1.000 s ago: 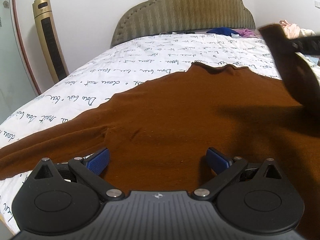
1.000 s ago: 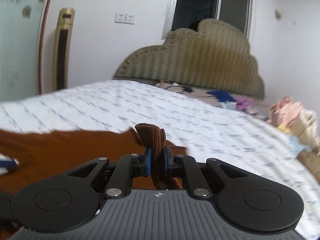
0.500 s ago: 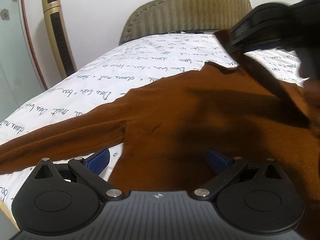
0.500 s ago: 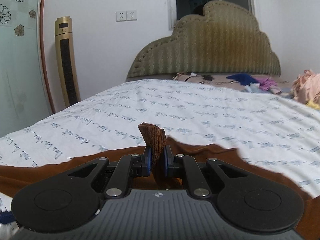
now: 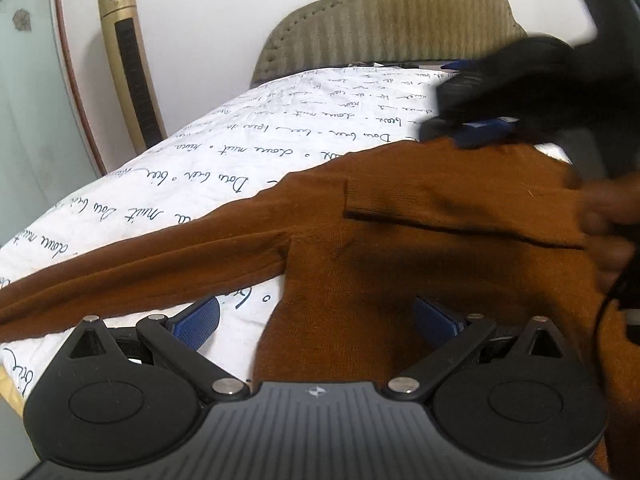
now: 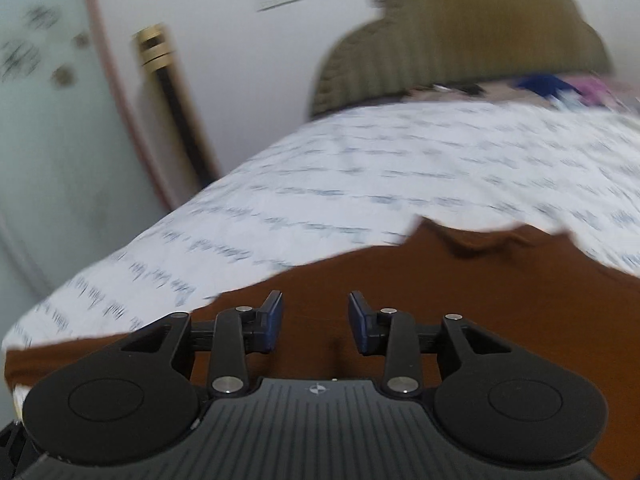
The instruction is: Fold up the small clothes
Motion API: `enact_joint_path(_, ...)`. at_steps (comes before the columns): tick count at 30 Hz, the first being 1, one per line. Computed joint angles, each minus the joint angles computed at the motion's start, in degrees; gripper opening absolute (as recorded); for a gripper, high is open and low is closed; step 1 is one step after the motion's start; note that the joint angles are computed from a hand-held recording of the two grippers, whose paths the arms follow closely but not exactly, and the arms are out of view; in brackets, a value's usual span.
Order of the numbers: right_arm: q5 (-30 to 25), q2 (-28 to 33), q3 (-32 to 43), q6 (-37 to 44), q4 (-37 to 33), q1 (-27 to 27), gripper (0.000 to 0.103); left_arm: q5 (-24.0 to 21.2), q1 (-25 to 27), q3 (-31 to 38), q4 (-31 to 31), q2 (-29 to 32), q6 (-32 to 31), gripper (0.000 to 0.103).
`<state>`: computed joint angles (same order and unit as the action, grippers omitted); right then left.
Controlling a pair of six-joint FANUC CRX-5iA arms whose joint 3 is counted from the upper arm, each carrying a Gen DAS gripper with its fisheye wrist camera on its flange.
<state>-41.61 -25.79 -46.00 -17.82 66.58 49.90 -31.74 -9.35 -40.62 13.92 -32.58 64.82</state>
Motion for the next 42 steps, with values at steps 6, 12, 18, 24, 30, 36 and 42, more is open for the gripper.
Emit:
enact_joint_path(6, -0.8, 2.7, 4.8, 19.3, -21.5, 1.9, 0.042, -1.1, 1.1, -0.1, 3.0, 0.6, -1.3, 0.103)
enact_joint_path(12, -4.0, -0.2, 1.0, 8.5, -11.8, 5.4, 0.057, -1.3, 2.0, 0.3, 2.7, 1.0, -1.0, 0.103)
enact_joint_path(18, -18.0, -1.3, 0.7, 10.7, -12.0, 14.5, 0.066, -2.2, 3.0, 0.2, 4.3, 1.1, -1.7, 0.103)
enact_joint_path(24, -29.2, -9.3, -5.0, 1.1, -6.1, 25.9, 0.087, -3.3, 2.8, 1.1, 2.7, 1.5, 1.1, 0.103)
enact_joint_path(30, -39.2, -11.9, -7.2, -3.9, -6.8, 34.6, 0.088, -3.7, 2.8, 1.9, 0.8, 1.9, 3.5, 0.103)
enact_joint_path(36, -44.9, -12.9, -8.8, -9.6, -7.3, 40.3, 0.090, -4.5, 7.9, -0.2, 7.7, 0.4, 0.1, 0.103)
enact_joint_path(42, -51.9, -14.4, -9.8, -13.9, -8.5, 47.1, 0.092, -7.0, 22.8, -7.0, 31.9, -0.6, -9.8, 0.103)
